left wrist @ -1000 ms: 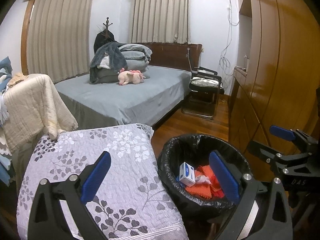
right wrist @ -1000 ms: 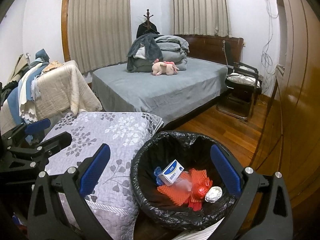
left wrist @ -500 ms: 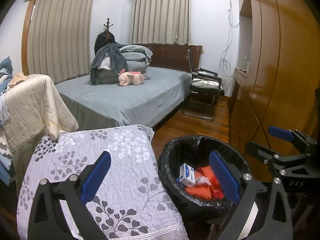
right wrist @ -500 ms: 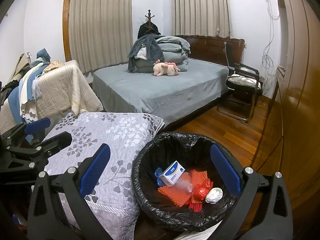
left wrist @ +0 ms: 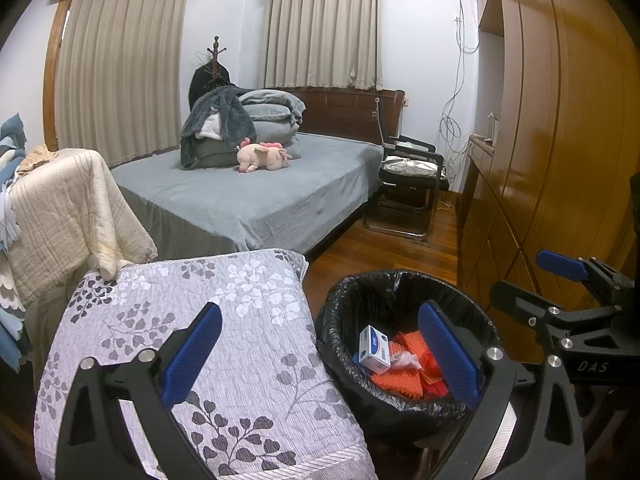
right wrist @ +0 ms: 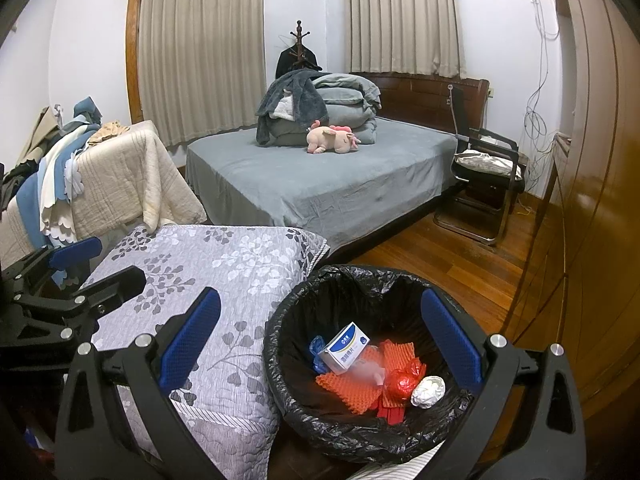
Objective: Collect trash
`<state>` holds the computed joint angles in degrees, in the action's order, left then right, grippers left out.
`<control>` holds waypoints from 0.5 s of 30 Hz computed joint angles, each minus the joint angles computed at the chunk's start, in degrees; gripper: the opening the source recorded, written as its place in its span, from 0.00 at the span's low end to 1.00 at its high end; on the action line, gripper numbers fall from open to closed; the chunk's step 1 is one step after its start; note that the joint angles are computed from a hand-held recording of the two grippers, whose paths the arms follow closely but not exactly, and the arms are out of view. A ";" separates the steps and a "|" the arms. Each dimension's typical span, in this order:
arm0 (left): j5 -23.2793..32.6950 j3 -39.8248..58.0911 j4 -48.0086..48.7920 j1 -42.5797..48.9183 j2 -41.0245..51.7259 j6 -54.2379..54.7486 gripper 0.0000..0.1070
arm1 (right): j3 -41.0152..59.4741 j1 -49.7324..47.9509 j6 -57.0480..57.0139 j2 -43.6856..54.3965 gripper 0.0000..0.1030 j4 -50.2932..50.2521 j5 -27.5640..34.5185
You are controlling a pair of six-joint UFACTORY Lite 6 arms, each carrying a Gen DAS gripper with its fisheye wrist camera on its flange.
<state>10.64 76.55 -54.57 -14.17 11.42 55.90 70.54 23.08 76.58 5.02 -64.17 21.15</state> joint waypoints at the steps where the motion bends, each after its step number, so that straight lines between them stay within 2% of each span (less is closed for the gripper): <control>1: 0.06 -0.04 -0.09 0.04 -0.08 0.09 0.90 | 0.04 0.03 -0.06 0.03 0.95 0.09 0.00; 15: 0.04 -0.08 -0.37 0.06 -0.04 0.40 0.90 | -0.19 0.16 0.57 -0.03 0.95 -0.50 0.03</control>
